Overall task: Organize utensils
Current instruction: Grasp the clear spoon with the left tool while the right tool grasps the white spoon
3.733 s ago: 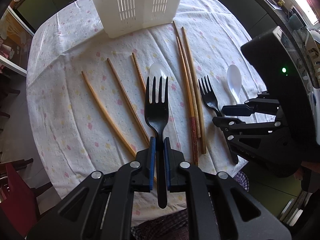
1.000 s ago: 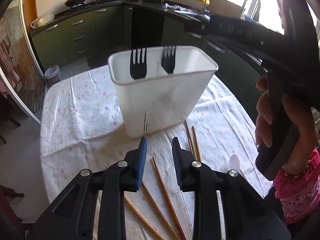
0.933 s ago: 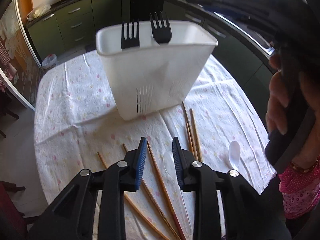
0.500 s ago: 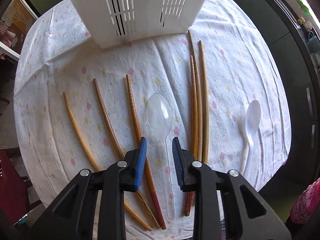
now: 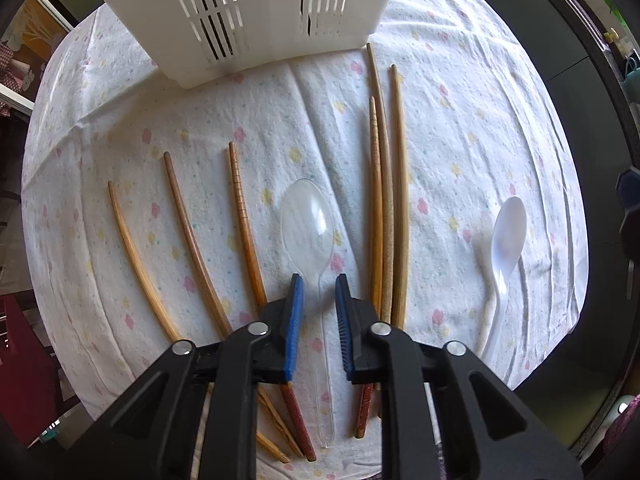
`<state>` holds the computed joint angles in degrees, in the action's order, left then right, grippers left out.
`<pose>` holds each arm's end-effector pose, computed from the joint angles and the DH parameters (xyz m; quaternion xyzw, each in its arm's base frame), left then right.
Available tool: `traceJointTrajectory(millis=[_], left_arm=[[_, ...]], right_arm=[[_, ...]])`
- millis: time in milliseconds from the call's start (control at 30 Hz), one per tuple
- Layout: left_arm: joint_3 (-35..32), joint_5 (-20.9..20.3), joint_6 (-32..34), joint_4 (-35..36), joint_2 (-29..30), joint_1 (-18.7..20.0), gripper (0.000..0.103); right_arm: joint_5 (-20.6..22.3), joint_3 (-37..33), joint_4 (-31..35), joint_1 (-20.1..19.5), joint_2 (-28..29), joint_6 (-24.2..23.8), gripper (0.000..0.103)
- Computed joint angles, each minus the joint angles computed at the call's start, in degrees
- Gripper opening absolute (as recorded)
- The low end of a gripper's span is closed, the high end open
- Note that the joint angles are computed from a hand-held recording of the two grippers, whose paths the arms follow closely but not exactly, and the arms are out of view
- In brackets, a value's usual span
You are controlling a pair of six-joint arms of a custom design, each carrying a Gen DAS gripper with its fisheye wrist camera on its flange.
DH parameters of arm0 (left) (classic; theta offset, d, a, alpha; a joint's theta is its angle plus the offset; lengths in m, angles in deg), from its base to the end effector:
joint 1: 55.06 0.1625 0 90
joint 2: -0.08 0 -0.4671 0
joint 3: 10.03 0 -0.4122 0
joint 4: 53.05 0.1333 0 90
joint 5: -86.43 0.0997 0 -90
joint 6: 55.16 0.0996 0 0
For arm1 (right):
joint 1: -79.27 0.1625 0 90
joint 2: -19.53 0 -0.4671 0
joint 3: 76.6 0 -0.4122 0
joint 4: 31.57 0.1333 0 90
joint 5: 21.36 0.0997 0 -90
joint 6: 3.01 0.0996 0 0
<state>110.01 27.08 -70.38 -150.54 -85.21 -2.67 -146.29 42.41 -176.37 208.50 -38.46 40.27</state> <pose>-0.1144 -0.4501 0.2712 0.2431 0.9074 0.0893 0.3311 0.3991 -0.3682 0.1060 -0.0174 -0.9525 0.1587 0.2594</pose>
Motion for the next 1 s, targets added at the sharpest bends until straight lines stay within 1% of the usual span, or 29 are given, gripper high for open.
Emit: traceJointTrajectory(millis=[33, 100, 133, 300, 400, 433, 467, 567, 767, 800, 867, 933, 1000], left_arm=[[-0.1, -0.3, -0.2, -0.1, 0.3, -0.3, 0.009], [-0.2, -0.4, 0.1, -0.9, 0.8, -0.7, 0.008], [-0.5, -0.4, 0.3, -1.0, 0.9, -0.7, 0.008], [-1.0, -0.6, 1.7, -1.8, -0.1, -1.1, 0.008], [-0.9, -0.9, 2.8, -1.9, -2.0, -1.7, 0.008], [-1.0, -0.9, 3.3, -2.1, -2.5, -2.0, 0.008], [-1.0, -1.1, 3.7, -2.4, -2.9, -2.2, 0.008], [-1.0, -1.4, 4.6, -3.1, -4.3, -2.9, 0.008], [-1.3, -1.3, 7.9, -5.7, -7.6, -4.0, 0.008], [-1.5, -1.3, 8.9, -6.5, -8.0, -3.9, 0.008], [-1.7, -1.4, 9.7, -7.5, -9.0, -4.3, 0.008], [-1.8, -1.8, 10.6, -8.4, -9.8, -4.4, 0.008], [-2.2, -2.1, 11.1, -9.1, -10.3, -4.7, 0.008]], right_arm=[[1.0, 0.1, 1.8, -0.2, -0.1, 1.0, 0.041], [3.4, 1.0, 3.4, -0.7, -0.2, 2.8, 0.044], [4.6, 1.4, 3.8, -1.1, -0.2, 3.5, 0.045], [10.3, 3.4, 4.5, -3.3, 0.9, 6.7, 0.046], [11.6, 3.9, 5.3, -4.1, 2.2, 8.4, 0.044], [11.8, 4.0, 5.3, -4.3, 2.5, 8.9, 0.041], [11.7, 3.9, 5.5, -4.3, 2.8, 9.3, 0.036], [11.2, 3.4, 6.9, -4.4, 3.7, 10.7, 0.031], [10.8, 2.8, 8.3, -5.8, 4.5, 11.9, 0.029], [10.7, 2.6, 8.3, -5.7, 4.7, 12.1, 0.027], [9.7, 1.6, 9.8, -5.4, 5.4, 12.6, 0.015], [9.2, 0.2, 11.3, -5.2, 6.4, 12.5, 0.013], [8.5, 0.2, 10.9, -4.8, 6.5, 12.3, 0.011]])
